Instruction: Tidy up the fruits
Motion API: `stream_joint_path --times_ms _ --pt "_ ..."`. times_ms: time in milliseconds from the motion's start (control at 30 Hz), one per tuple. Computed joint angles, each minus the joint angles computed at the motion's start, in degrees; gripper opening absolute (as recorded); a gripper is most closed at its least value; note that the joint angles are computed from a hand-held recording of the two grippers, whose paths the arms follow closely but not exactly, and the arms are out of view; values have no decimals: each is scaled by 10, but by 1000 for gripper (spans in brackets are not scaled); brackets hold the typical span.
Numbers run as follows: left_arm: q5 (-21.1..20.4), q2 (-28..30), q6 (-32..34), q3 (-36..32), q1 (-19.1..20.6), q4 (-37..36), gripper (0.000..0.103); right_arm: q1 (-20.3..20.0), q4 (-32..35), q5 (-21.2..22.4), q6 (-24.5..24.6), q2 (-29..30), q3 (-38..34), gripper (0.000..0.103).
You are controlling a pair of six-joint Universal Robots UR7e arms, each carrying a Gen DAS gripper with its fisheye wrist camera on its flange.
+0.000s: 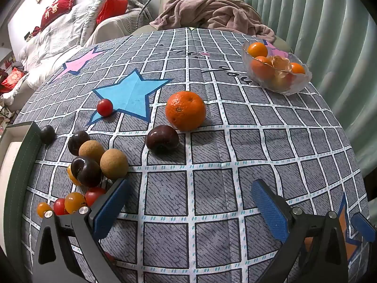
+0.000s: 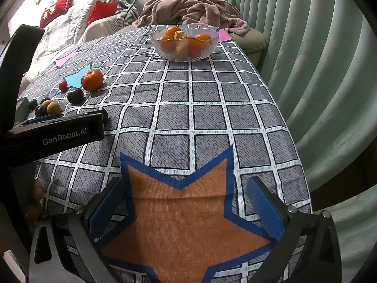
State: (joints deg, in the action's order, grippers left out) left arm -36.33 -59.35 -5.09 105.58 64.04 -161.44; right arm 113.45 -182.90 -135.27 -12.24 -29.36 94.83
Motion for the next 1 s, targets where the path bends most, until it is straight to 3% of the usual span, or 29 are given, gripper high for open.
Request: stream_joint_path --times_ms 167,300,400,500,667,867,1000 --pt "1 -12 -20 -4 -2 46 103 0 1 -1 0 0 0 103" --pt "-2 -38 -10 11 -15 27 103 1 10 -3 3 -1 -3 103" --pt "-3 -78 -4 27 -30 33 103 5 61 -11 47 -10 -8 103" --pt "-12 -115 3 41 -31 33 103 9 57 24 70 -24 8 103" --pt "20 -175 8 90 -37 41 103 32 46 44 73 -35 28 103" --pt "19 -272 -96 158 -35 176 103 59 48 66 100 -41 58 103" --pt "24 -321 -137 206 -44 219 103 80 37 68 117 -43 89 103"
